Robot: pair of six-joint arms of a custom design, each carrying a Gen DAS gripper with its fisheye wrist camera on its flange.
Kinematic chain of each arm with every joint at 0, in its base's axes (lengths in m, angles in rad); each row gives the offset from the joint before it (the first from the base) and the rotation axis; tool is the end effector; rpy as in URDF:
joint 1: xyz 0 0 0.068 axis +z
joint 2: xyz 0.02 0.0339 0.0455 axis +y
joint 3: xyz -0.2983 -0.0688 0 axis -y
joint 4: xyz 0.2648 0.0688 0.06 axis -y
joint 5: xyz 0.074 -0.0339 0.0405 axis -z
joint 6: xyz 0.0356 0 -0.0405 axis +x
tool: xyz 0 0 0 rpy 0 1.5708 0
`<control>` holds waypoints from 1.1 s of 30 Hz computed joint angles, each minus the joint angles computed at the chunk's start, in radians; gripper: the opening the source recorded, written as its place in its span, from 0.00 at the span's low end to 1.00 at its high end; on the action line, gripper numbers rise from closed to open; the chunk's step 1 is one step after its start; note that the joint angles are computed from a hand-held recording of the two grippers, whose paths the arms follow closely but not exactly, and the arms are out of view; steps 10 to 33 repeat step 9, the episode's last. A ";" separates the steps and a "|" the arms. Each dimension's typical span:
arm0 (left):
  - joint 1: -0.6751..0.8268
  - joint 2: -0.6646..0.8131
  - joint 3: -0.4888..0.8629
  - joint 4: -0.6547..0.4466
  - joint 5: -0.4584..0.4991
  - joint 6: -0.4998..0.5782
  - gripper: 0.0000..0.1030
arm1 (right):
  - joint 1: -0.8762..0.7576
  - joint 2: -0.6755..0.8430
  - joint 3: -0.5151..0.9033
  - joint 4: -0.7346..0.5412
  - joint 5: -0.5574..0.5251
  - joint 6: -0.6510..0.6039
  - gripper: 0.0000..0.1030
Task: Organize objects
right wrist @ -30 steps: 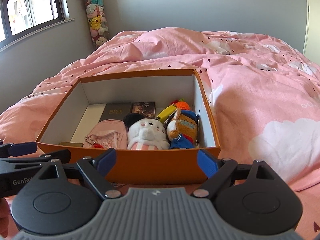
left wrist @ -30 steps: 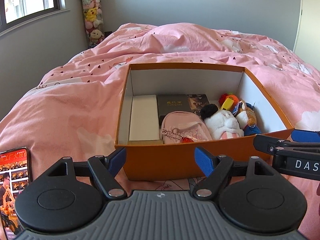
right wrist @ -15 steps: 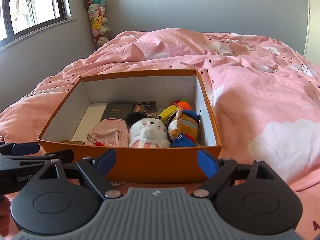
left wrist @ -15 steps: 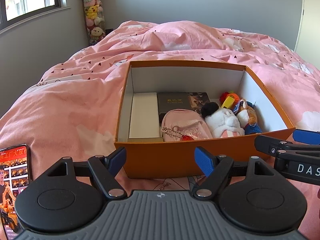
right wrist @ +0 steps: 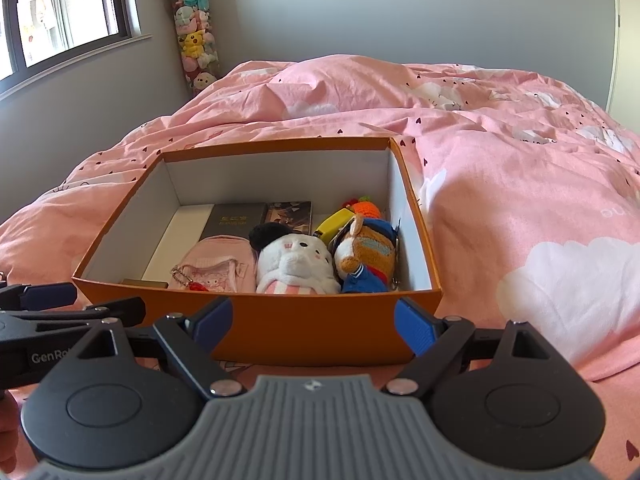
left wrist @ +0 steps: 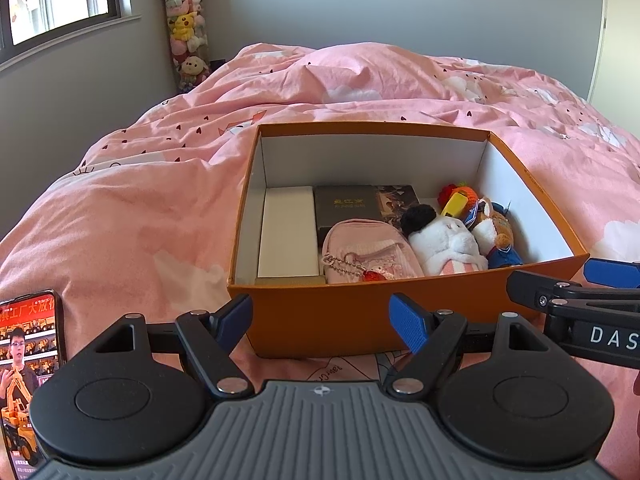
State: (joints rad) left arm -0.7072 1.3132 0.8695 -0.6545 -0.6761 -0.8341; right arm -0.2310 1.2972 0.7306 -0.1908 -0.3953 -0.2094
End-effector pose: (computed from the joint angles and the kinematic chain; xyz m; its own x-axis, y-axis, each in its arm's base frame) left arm 0.2085 -0.1489 0.2519 -0.6697 -0.1876 -0.7185 -0.3063 0.9512 0.0372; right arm 0.2686 -0.0491 0.2358 -0.6415 -0.0462 -0.7657 -0.1988 0.9741 0.1077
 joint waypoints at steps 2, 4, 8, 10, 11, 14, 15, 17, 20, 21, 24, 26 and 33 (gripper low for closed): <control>-0.002 -0.001 0.001 0.000 -0.002 0.001 0.88 | 0.001 0.000 0.001 -0.002 0.003 0.000 0.86; -0.004 -0.003 0.000 0.000 -0.003 0.000 0.88 | 0.002 0.000 0.001 -0.002 0.004 0.000 0.86; -0.009 -0.003 0.000 -0.004 -0.008 -0.005 0.88 | 0.002 0.001 0.001 -0.002 0.004 0.000 0.86; -0.011 -0.002 0.001 -0.007 -0.011 -0.006 0.88 | 0.002 0.001 0.001 -0.002 0.004 0.000 0.86; -0.011 -0.002 0.001 -0.007 -0.011 -0.006 0.88 | 0.002 0.001 0.001 -0.002 0.004 0.000 0.86; -0.011 -0.002 0.001 -0.007 -0.011 -0.006 0.88 | 0.002 0.001 0.001 -0.002 0.004 0.000 0.86; -0.011 -0.002 0.001 -0.007 -0.011 -0.006 0.88 | 0.002 0.001 0.001 -0.002 0.004 0.000 0.86; -0.011 -0.002 0.001 -0.007 -0.011 -0.006 0.88 | 0.002 0.001 0.001 -0.002 0.004 0.000 0.86; -0.011 -0.002 0.001 -0.007 -0.011 -0.006 0.88 | 0.002 0.001 0.001 -0.002 0.004 0.000 0.86; -0.011 -0.002 0.001 -0.007 -0.011 -0.006 0.88 | 0.002 0.001 0.001 -0.002 0.004 0.000 0.86; -0.011 -0.002 0.001 -0.007 -0.011 -0.006 0.88 | 0.002 0.001 0.001 -0.002 0.004 0.000 0.86; -0.011 -0.002 0.001 -0.007 -0.011 -0.006 0.88 | 0.002 0.001 0.001 -0.002 0.004 0.000 0.86; -0.011 -0.002 0.001 -0.007 -0.011 -0.006 0.88 | 0.002 0.001 0.001 -0.002 0.004 0.000 0.86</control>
